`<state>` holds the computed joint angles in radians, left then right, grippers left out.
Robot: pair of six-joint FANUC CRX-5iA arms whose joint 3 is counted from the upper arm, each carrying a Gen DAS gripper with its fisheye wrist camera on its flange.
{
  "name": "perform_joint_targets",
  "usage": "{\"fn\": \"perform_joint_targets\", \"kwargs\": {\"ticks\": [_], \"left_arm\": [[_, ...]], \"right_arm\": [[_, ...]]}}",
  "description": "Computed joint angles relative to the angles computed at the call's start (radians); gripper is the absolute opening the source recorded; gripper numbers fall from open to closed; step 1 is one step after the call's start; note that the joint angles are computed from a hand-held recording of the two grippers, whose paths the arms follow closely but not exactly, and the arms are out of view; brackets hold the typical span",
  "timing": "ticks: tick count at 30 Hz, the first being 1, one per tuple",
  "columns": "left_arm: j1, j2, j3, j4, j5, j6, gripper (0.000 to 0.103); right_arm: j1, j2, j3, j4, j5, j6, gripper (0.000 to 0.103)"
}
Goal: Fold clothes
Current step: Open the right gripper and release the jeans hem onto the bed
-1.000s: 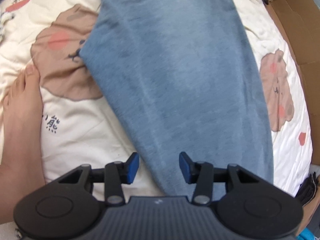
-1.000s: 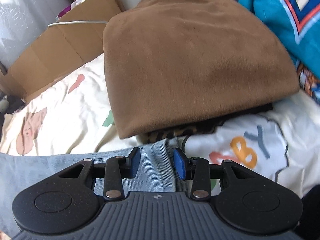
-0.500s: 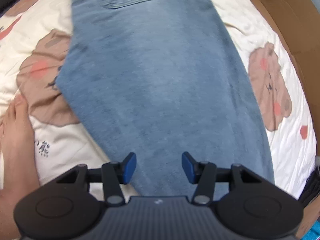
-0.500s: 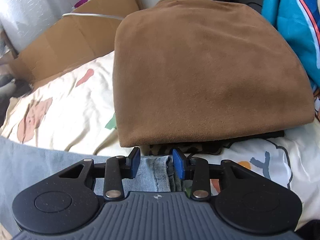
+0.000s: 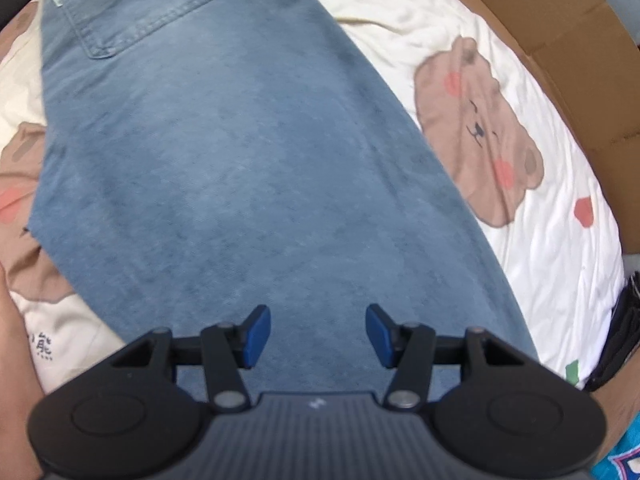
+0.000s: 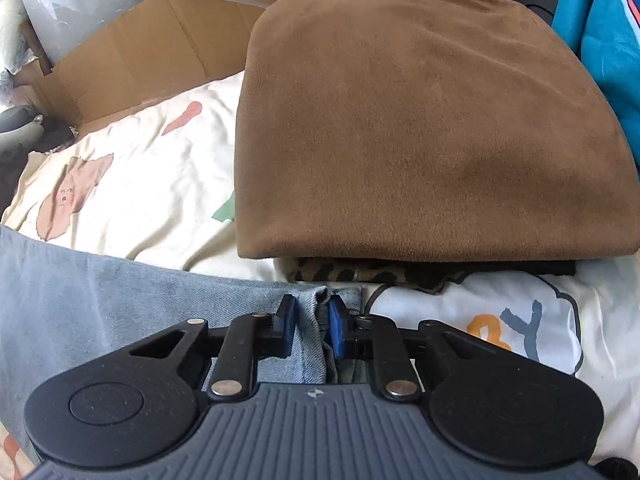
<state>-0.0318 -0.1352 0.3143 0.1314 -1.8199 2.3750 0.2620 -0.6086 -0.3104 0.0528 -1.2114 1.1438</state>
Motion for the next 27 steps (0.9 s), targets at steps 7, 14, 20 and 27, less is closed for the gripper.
{"fn": "perform_joint_targets", "kwargs": {"ticks": [7,14,20,27], "left_arm": [[-0.051,0.024,0.000,-0.003,0.006,-0.053,0.055],[-0.078,0.070,0.033,-0.021,0.042,-0.143,0.055],[-0.101,0.076,-0.002,-0.036,0.115,-0.159,0.055],[-0.147,0.104,-0.006,-0.067,0.163,-0.279,0.071]], "right_arm": [[0.129,-0.050,-0.063,0.186,-0.008,-0.214,0.011],[0.138,-0.033,-0.055,0.226,-0.002,-0.271,0.011],[0.135,-0.009,-0.078,0.233,-0.009,-0.321,0.014],[0.126,-0.015,-0.045,0.236,-0.049,-0.381,0.034]]}}
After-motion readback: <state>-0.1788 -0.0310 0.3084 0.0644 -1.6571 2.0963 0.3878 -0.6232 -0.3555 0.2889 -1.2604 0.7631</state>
